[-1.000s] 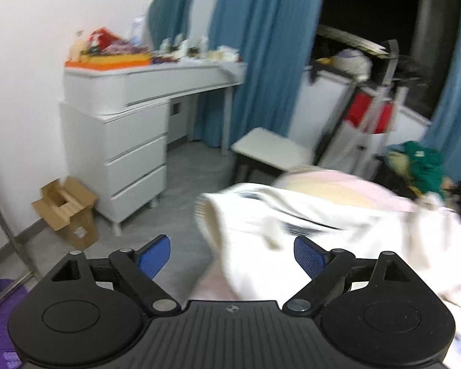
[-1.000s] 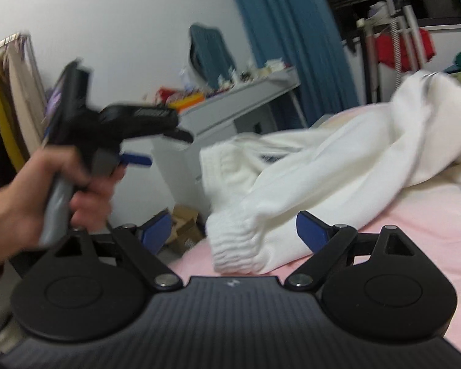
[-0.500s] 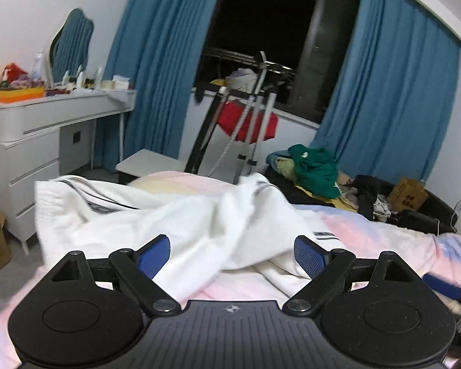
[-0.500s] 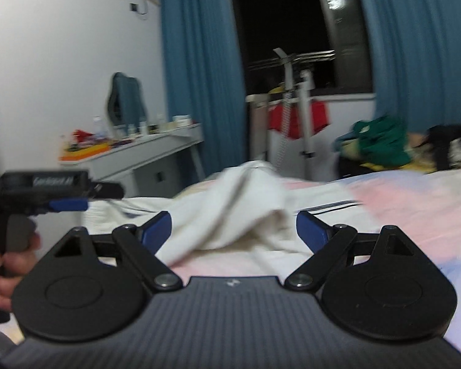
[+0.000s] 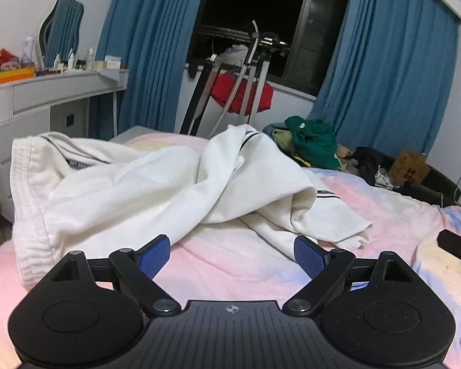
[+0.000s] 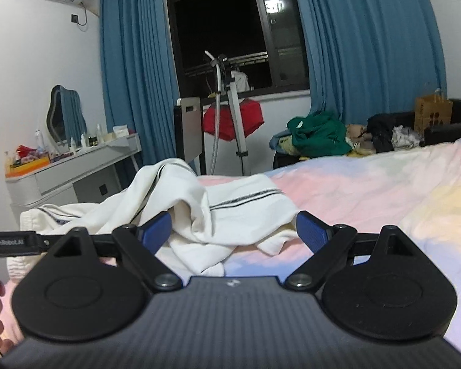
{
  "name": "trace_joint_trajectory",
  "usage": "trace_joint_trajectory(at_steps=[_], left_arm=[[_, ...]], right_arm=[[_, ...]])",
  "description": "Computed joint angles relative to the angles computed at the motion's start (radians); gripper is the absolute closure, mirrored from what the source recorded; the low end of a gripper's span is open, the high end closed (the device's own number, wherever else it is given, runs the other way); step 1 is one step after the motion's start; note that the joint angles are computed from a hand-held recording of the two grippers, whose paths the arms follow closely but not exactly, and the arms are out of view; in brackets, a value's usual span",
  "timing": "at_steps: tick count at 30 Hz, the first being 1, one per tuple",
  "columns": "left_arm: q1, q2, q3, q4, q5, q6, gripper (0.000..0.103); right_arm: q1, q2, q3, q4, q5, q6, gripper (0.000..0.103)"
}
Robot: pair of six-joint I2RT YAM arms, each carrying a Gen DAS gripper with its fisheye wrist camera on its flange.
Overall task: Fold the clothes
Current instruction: 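Open both grippers and lay the sweatpants legs down on the bed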
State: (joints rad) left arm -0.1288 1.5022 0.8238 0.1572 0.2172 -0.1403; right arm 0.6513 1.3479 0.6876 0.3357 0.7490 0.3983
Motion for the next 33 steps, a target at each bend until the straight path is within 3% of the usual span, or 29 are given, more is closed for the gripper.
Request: trace_joint_trajectory(at_steps=[3, 5, 16, 20, 27, 29, 33], left_arm=[[0.052, 0.047, 0.066, -0.068, 0.124, -0.009, 0.014], [0.061, 0.054, 0.071, -0.085, 0.145, -0.009, 0.014], [0.047, 0.023, 0.02, -0.011, 0.036, 0.013, 0.014], [0.042, 0.084, 0.103, -0.066, 0.007, 0.011, 0.014], [-0.006, 0.325, 0.412, -0.116, -0.113, 0.129, 0.014], [-0.009, 0.403, 0.517, -0.099, -0.116, 0.152, 0.007], [-0.029, 0.604, 0.849, -0.16, -0.136, 0.136, 0.002]], right_arm=[[0.01, -0.025, -0.024, 0.002, 0.008, 0.001, 0.014], [0.009, -0.031, -0.027, -0.005, -0.001, 0.008, 0.014], [0.037, -0.041, -0.028, -0.04, 0.009, 0.045, 0.014], [0.047, -0.063, -0.026, -0.086, 0.056, 0.08, 0.014], [-0.025, -0.102, -0.057, -0.114, 0.002, 0.159, 0.014], [-0.057, -0.104, -0.076, -0.097, -0.024, 0.175, 0.014], [-0.118, -0.094, -0.094, -0.128, -0.023, 0.222, 0.013]])
